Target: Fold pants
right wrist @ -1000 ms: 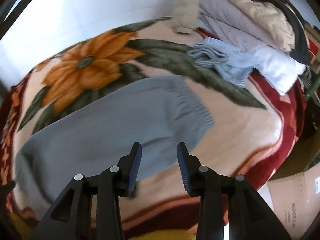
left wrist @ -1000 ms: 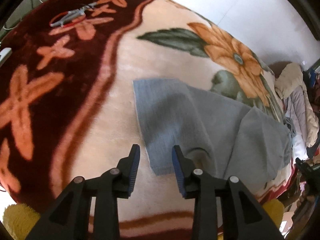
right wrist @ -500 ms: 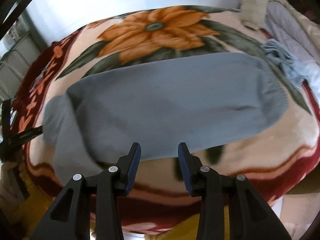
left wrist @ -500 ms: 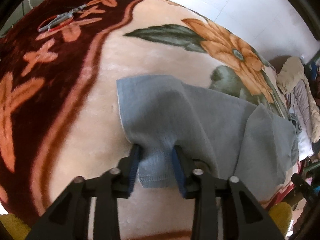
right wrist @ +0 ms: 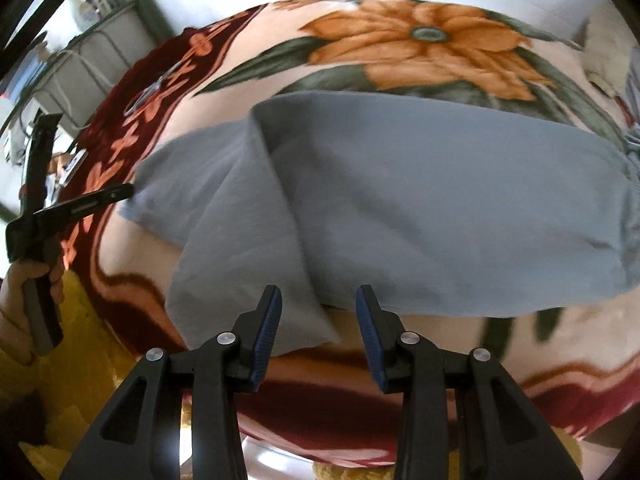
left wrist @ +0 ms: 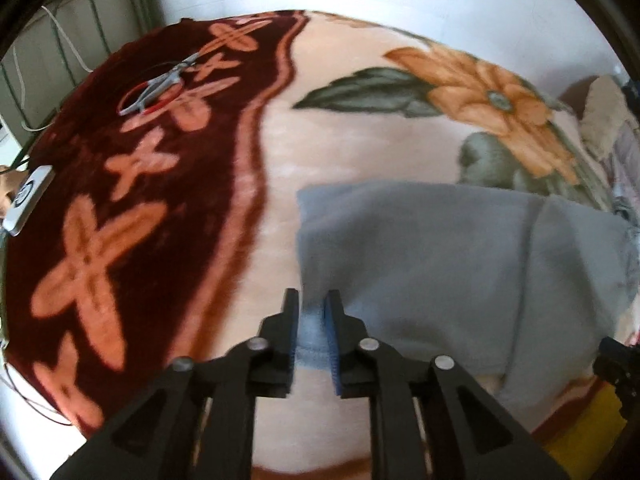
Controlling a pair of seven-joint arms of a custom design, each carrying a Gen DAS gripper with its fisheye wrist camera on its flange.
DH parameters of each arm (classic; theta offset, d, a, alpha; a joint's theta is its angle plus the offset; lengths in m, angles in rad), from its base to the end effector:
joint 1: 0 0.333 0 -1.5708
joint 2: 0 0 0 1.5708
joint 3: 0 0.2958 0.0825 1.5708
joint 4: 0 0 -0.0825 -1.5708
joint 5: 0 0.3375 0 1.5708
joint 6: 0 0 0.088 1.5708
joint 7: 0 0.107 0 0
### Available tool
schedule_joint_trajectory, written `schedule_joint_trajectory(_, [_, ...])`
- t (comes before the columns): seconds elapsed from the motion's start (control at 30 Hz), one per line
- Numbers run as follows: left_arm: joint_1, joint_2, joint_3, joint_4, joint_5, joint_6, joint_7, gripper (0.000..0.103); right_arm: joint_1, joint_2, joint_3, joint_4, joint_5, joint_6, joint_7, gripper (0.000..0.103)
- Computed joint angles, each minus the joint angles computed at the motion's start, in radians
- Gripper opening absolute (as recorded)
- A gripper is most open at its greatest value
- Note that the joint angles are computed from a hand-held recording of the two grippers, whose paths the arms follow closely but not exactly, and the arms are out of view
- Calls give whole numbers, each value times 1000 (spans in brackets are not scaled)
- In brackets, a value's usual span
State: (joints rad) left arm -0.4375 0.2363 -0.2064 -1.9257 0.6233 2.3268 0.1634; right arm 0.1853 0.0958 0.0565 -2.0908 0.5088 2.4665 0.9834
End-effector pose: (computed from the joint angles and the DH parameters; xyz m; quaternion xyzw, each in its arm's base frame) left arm 0.4749 -0.3359 0.3955 -0.8046 0.5460 -0.1339 0.1912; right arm 0.5320 0.1297 0.4133 -0.8300 0.5084 -0.0034 0.2294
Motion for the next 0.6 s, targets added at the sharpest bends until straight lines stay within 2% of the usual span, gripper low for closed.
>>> schedule_joint_trajectory(0.13, [8,-22,3,-42,-8,38,-28,33,16,20,13,9,-24,12,-3,39])
schedule_joint_trajectory(0.23, [11,-32,4,-46,14,46,-49,42,18,33,20,19,-20,-3,-19,39])
schedule_joint_trajectory(0.5, [65,-1,30,-17,6,161,-23,45,21,53,23,19,-32,-4,-10,39])
schedule_joint_trajectory(0.6, [73,41,40,33,-21,141,29,45,18,64,25,24,-23,-9,-3,39])
